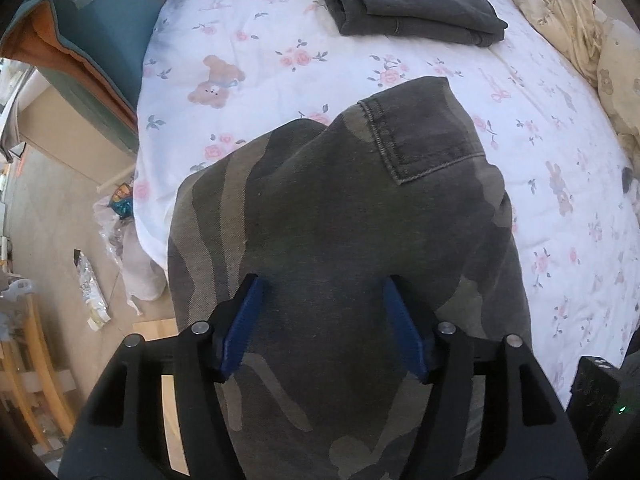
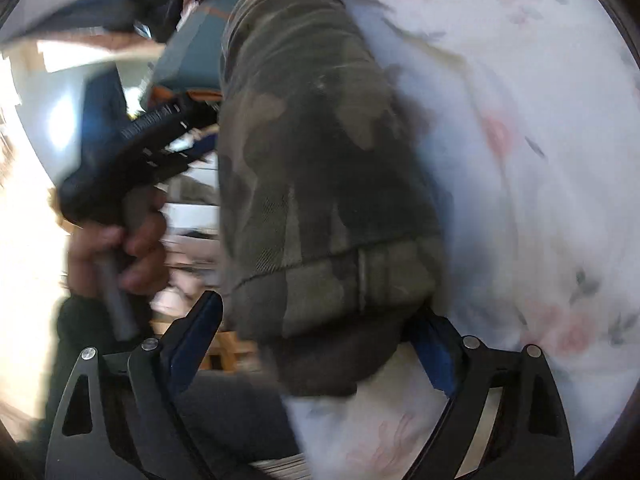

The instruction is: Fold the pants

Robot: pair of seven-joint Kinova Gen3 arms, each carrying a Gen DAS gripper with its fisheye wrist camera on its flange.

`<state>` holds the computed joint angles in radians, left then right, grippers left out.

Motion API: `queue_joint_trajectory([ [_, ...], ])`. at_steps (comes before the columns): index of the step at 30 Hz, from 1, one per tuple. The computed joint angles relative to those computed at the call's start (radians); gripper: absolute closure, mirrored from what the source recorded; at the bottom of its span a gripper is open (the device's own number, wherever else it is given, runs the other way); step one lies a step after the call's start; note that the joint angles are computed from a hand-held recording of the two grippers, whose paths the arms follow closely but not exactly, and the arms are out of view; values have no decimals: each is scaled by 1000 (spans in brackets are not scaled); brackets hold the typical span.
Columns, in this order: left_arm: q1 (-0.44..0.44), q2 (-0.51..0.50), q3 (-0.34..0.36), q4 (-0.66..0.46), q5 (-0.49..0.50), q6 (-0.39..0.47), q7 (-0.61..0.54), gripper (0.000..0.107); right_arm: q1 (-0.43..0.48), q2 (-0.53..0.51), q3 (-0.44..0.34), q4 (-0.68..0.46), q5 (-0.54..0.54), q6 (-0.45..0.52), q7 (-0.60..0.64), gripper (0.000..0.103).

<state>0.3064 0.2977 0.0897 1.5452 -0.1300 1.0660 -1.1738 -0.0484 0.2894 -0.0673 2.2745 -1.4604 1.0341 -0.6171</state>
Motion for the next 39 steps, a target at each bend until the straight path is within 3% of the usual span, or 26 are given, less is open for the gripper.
queue_joint_trajectory([
  [2, -5, 3, -1, -6, 7, 6, -4, 46, 7, -7, -45, -16, -5, -58, -81, 11],
  [3, -5, 4, -1, -9, 5, 8, -1, 46, 2, -30, -54, -10, -27, -94, -112, 19],
  [4, -5, 0, -1, -9, 4, 1, 0, 46, -16, -65, -45, -1, -33, -135, -127, 54],
  [5, -12, -9, 0, -3, 12, -12, -7, 46, -49, -111, -23, -12, -23, -173, -125, 64],
  [8, -23, -64, 5, 39, 19, -91, -54, 47, -63, -212, 41, -41, 29, -188, -161, 68],
  [11, -56, -130, 11, 89, 67, -175, -110, 41, 32, -214, 82, -102, 97, -113, -151, 69],
  [14, -83, -156, 7, 110, 113, -212, -117, 37, 139, -151, 128, -209, 176, -21, -145, 71],
  [18, -110, -146, 1, 113, 204, -211, -179, 30, 238, 4, 150, -394, 254, 83, -191, 71],
  [21, -154, -119, 54, 104, 274, -195, -250, 21, 282, 93, 123, -469, 338, 122, -212, 69],
  [25, -44, -56, 36, 68, 178, -165, -245, 18, 330, 75, 94, -410, 354, 76, -223, 54],
  [27, -29, -13, 35, 45, 160, -123, -251, 18, 339, 34, 88, -360, 343, 41, -205, 43],
  [29, -52, 24, 45, 37, 190, -108, -279, 16, 402, 18, 87, -308, 303, 70, -190, 26],
  [31, -61, 59, 43, 19, 202, -88, -305, 16, 435, 1, 95, -265, 279, 92, -166, 23],
  [34, -101, 83, 61, 17, 276, -96, -370, 16, 393, -10, 98, -239, 304, 74, -171, 22],
  [37, -100, 88, 69, 20, 301, -125, -423, 25, 362, 48, 78, -206, 285, 72, -169, 21],
  [38, -109, 94, 83, 16, 310, -124, -454, 47, 350, 73, 61, -198, 275, 63, -158, 20],
  [39, -99, 107, 88, -3, 304, -107, -481, 62, 331, 80, 51, -194, 268, 37, -141, 20],
])
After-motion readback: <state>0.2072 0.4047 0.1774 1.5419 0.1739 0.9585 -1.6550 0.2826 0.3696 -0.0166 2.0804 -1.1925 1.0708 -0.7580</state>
